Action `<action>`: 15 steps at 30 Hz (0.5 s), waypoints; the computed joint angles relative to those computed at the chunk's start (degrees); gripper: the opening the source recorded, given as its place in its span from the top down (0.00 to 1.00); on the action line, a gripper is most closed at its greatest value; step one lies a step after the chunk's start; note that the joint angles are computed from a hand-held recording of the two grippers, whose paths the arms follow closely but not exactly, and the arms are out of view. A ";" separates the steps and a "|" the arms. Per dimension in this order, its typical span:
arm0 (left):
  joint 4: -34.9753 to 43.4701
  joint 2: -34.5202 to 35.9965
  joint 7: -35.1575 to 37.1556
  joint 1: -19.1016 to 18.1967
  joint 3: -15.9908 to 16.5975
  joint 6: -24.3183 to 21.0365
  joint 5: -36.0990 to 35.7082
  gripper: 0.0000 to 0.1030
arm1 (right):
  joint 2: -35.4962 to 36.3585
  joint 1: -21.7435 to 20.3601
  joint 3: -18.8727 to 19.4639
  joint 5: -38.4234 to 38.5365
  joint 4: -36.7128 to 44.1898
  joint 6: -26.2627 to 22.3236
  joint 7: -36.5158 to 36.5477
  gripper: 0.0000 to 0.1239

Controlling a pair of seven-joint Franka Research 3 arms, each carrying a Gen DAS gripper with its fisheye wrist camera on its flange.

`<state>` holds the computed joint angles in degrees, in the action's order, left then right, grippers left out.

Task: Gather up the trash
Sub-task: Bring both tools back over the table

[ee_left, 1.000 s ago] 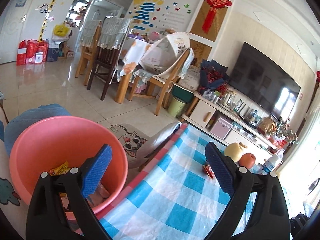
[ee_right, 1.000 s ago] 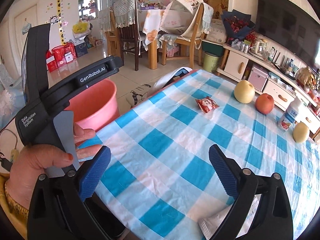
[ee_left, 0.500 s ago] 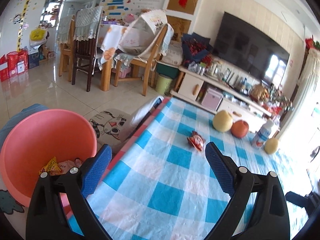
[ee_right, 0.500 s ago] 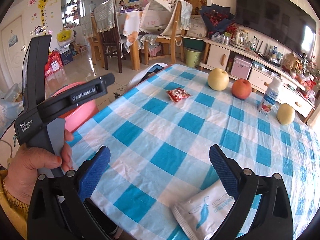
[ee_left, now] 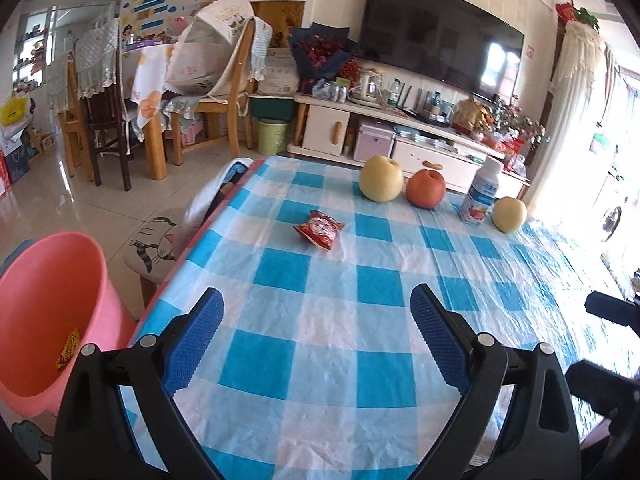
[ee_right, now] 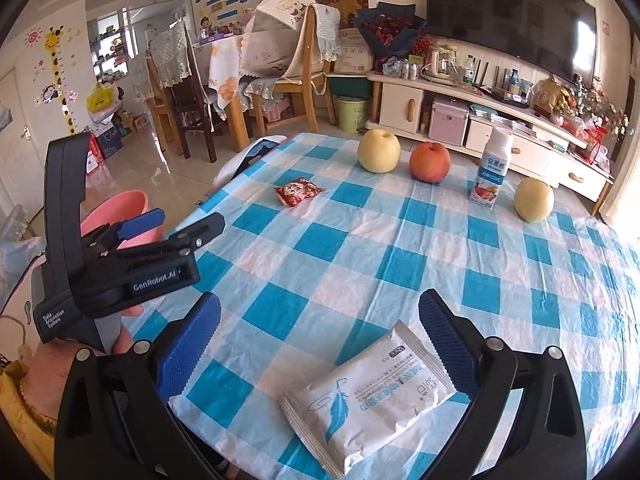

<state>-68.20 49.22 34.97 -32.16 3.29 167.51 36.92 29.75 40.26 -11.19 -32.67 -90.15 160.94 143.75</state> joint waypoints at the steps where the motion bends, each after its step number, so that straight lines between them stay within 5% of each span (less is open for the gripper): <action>1: 0.77 0.57 2.53 0.89 -2.10 -0.15 -0.63 0.08 | -0.71 0.07 -0.45 -0.23 -0.87 0.08 0.55 0.21; 7: 5.55 4.83 20.99 4.69 -13.86 -2.35 -7.33 0.08 | -5.48 -2.16 -0.76 -1.56 -6.43 0.02 4.47 0.21; 11: 10.68 9.41 39.14 7.22 -25.23 -8.44 -13.42 0.08 | -8.97 -4.50 -0.63 -2.47 -10.72 1.40 8.24 0.21; 15: 16.19 13.39 51.39 5.58 -30.08 -15.87 -17.62 0.08 | -11.74 -7.13 0.09 -3.64 -14.21 2.92 11.86 0.21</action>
